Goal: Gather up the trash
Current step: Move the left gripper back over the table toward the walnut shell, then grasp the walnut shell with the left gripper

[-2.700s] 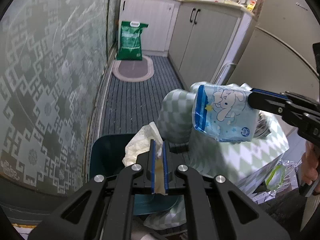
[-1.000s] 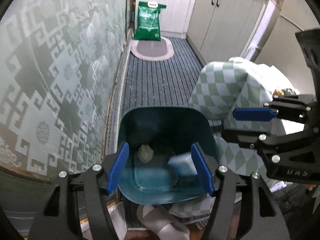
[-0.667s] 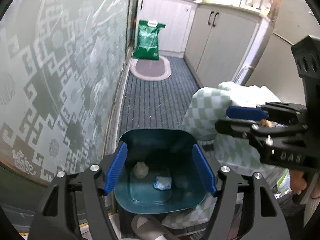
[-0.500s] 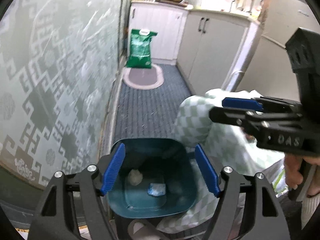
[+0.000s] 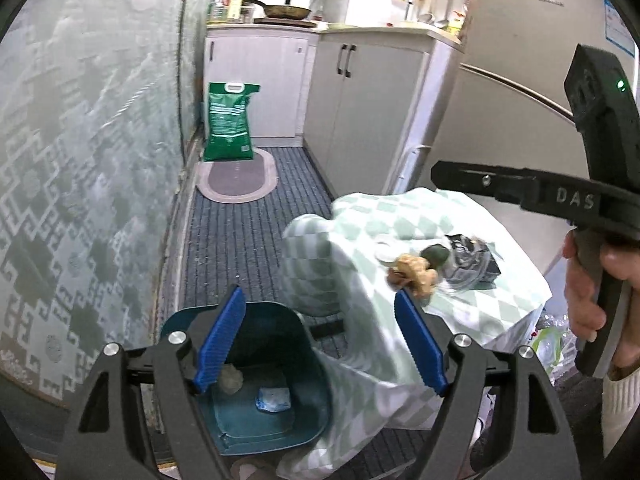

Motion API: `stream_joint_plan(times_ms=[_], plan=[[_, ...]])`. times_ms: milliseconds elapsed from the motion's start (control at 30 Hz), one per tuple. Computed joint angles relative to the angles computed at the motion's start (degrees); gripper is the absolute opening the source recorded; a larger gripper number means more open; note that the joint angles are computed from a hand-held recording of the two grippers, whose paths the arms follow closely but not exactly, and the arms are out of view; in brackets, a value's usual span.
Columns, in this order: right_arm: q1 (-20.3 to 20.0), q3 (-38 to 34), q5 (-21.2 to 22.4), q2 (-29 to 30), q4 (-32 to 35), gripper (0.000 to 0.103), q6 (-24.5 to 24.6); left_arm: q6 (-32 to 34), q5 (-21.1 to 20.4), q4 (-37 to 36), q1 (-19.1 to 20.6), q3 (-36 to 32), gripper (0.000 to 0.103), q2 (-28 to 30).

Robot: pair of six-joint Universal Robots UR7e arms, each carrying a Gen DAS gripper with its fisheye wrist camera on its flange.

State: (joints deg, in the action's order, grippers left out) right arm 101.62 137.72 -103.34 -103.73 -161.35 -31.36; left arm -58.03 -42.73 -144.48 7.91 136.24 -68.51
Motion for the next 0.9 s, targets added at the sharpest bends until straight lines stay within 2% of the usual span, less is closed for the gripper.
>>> stream_joint_plan(times_ms=[200, 233, 300, 433, 767, 900], plan=[[-2.64, 0.43, 0.74, -5.24, 3.91, 0.05, -1.66, 7.3, -2.86, -5.53, 1.36, -2.38, 0.077, 6.16], [-3.38, 0.47, 0.95, -6.34, 4.81, 0.05, -2.08, 8.84, -3.56, -6.25, 1.7, -2.86, 0.076, 7.2], [-4.28, 0.54, 1.14, -7.71, 6.0, 0.05, -2.55, 11.49, -4.92, -7.18, 2.49, -3.9, 0.066, 9.15], [-6.58, 0.45, 2.05, -10.65, 8.48, 0.05, -3.71, 15.1, -7.05, -9.9, 3.7, -5.47, 0.061, 12.25], [-10.38, -0.16, 4.9, -16.14, 13.85, 0.05, -5.76, 17.96, -6.89, -8.62, 5.2, -9.12, 0.042, 17.08], [-11.31, -0.3, 5.55, -17.31, 15.02, 0.05, -6.32, 19.14, -6.27, -8.01, 5.36, -9.93, 0.039, 18.13]])
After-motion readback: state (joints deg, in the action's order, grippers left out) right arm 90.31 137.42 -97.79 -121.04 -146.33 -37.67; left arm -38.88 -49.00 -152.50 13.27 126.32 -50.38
